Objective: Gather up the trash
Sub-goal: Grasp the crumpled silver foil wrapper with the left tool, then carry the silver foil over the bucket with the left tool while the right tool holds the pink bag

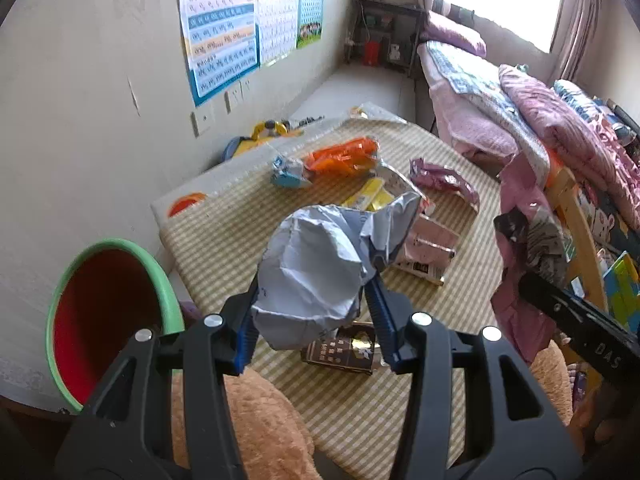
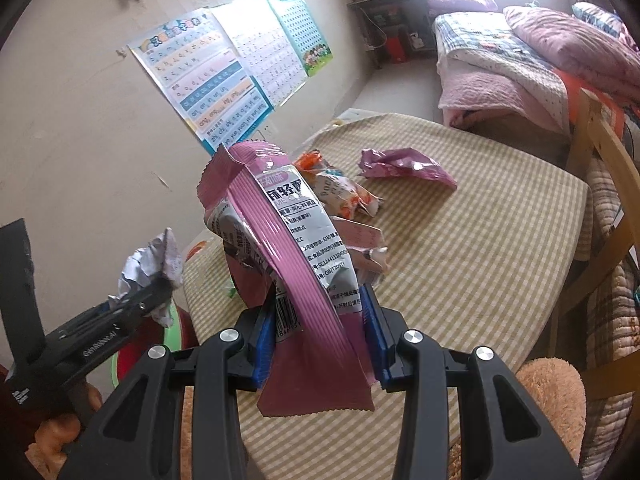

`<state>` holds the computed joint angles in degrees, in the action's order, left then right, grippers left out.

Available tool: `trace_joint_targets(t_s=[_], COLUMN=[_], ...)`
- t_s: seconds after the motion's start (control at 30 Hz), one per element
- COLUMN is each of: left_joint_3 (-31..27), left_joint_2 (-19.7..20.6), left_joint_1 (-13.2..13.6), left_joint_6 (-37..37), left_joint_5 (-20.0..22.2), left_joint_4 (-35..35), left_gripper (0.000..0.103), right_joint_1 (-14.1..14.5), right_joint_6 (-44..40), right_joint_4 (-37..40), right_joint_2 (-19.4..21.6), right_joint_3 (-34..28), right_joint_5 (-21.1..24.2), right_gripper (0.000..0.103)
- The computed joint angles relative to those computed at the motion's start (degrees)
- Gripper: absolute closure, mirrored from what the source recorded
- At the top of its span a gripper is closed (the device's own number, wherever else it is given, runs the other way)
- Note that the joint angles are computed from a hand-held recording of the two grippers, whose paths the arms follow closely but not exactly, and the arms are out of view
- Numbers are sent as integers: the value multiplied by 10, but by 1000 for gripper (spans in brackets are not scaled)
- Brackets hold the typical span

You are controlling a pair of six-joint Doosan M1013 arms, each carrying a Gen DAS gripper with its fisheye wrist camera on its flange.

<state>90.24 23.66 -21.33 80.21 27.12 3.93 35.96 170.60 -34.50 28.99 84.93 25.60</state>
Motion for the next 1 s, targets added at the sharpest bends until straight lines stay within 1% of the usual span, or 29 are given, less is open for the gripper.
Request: trace_joint_targets(t_s=[0.27, 0.57, 0.67, 0.77, 1.0], left_joint_3=[22, 38, 44, 45, 60], left_joint_2=[-20, -30, -33, -34, -45], left_joint_1=[10, 25, 31, 34, 47], left_joint_6=[-30, -46, -67, -88, -132], left_joint_5=[-26, -41, -47, -42, -47], left_joint_4=[30, 28, 42, 62, 94], left_gripper=[56, 56, 56, 56, 56], right_joint_1=[11, 21, 25, 27, 29], right_joint_6=[-15, -65, -81, -97, -135], right_joint_4=[-6, 18, 25, 31, 58], right_joint_2=[5, 18, 24, 29, 43], right_joint_3=[-20, -51, -62, -74, -97], right_joint_5=[17, 39, 48, 55, 60], right_gripper=[65, 65, 65, 65, 65])
